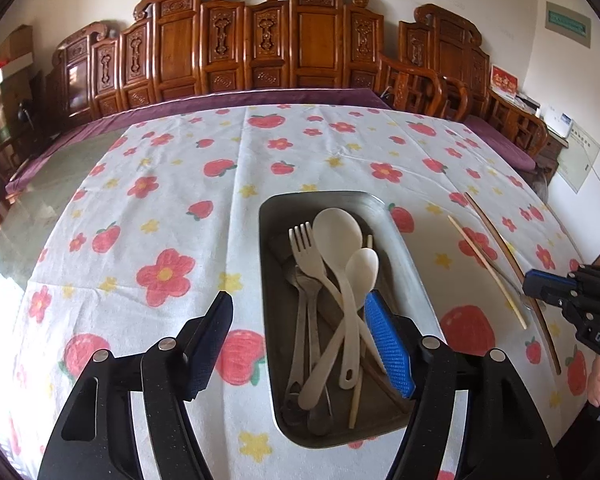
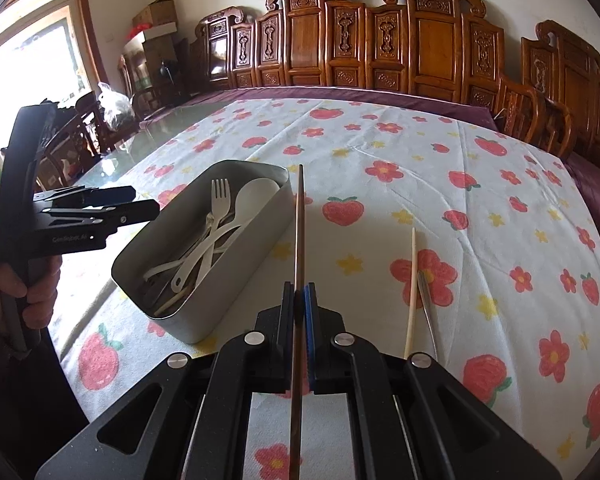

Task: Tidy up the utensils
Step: 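Lower the white spoon into the tray and open the left gripper, then lower the wooden chopstick into the tray and open the right gripper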

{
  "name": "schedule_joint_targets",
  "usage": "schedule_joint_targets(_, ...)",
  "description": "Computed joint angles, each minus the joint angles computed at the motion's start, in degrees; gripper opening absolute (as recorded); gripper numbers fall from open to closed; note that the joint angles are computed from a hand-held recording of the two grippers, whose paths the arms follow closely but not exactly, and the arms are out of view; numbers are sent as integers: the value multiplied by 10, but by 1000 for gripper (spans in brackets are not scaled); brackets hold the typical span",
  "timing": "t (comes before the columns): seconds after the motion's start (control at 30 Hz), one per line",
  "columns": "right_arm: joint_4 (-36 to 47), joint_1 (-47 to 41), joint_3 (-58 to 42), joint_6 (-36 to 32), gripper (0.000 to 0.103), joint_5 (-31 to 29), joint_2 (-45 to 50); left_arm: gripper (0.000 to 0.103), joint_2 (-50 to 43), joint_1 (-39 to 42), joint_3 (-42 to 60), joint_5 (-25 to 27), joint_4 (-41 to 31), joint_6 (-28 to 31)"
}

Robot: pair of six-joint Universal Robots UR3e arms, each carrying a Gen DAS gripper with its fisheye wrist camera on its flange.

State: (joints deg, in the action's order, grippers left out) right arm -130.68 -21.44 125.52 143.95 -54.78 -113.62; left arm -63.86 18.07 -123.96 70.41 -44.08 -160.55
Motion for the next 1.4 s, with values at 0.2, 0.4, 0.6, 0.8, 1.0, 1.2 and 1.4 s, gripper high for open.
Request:
schedule_joint_targets(0.2, -10, 18, -3, 11, 6, -5, 2, 90, 4, 23, -7, -1, 8, 5)
schedule_joint_targets(0.4, -39, 59, -21, 45, 6, -30, 17, 91, 19, 64, 2, -20, -10, 17)
schedule_joint_targets(0.6, -79, 125, -56, 87, 6, -73, 58, 91, 48, 120, 10, -63, -48, 48)
schedule_joint_targets(0.8, -109, 184, -107, 141, 6, -93, 115, 91, 64, 165, 20, -94, -71, 72)
schedule_joint_targets(1.0, -131, 235, -163, 188, 6, -117, 176, 91, 70, 188, 20, -107, -71, 99)
schedule_joint_targets(1.2, -145, 276, -218, 235, 6, -136, 242, 91, 62, 203, 24, -117, -73, 113)
schedule_joint_targets(1.4, -163, 293, -258, 289, 6, -143, 303, 91, 50, 203, 23, -108, -64, 110)
